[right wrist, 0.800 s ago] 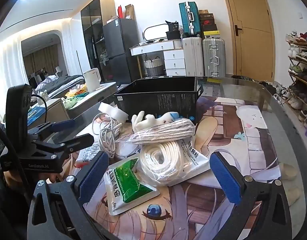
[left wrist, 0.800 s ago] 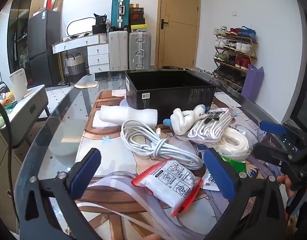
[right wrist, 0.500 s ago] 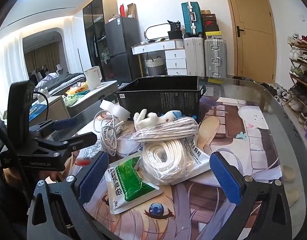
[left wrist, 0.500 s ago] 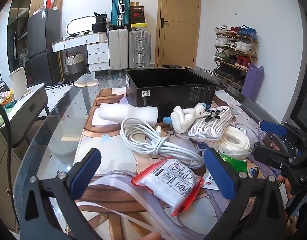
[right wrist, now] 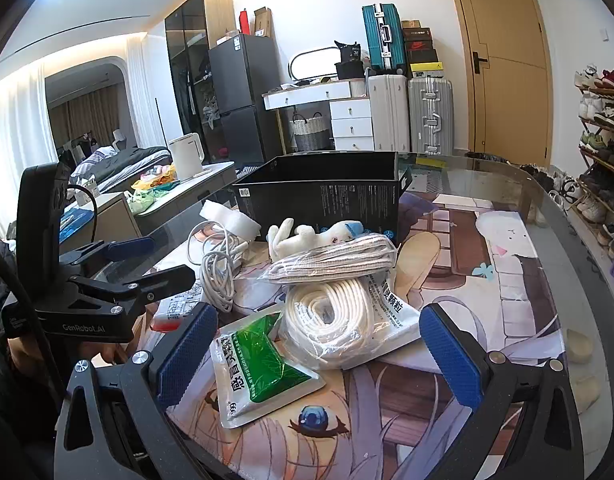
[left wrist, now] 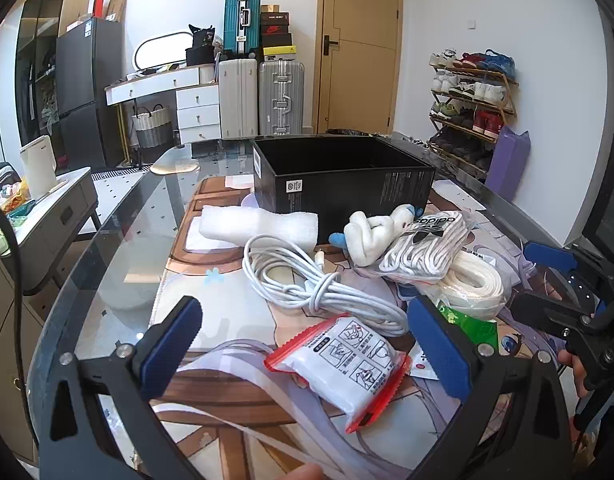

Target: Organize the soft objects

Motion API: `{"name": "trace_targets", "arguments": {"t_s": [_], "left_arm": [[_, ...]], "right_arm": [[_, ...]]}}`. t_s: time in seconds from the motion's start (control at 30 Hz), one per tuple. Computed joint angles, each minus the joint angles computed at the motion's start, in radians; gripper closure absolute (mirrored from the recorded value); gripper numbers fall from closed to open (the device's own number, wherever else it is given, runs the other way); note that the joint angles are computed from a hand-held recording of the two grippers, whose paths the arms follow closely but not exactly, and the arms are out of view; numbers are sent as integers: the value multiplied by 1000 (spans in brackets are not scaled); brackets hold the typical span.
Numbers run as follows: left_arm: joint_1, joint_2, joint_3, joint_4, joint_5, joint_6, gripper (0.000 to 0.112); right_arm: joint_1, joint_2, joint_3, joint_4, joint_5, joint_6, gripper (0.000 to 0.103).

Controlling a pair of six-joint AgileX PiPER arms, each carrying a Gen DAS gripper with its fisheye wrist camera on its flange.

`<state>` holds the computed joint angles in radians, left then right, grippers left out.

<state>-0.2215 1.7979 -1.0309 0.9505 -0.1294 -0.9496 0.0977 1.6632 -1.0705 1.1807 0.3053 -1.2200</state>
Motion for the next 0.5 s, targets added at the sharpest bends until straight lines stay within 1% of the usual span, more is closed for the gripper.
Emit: {"name": "trace_targets", "arguments": {"t_s": [0.03, 0.17, 0.2, 0.5], "left_arm": [[0, 0, 0, -14, 0, 14, 9], [-1, 0, -3, 4, 4, -1, 9], [-5, 4, -4, -34, 7, 36, 9], [-9, 4, 0, -90, 8, 96, 9]], "right_arm": [[0, 1, -1, -2, -1, 1, 0], [0, 2, 0, 7, -2, -7, 0], [4, 1, 2, 6, -7, -6, 0], [9, -3, 8, 10, -16, -11, 1]]}}
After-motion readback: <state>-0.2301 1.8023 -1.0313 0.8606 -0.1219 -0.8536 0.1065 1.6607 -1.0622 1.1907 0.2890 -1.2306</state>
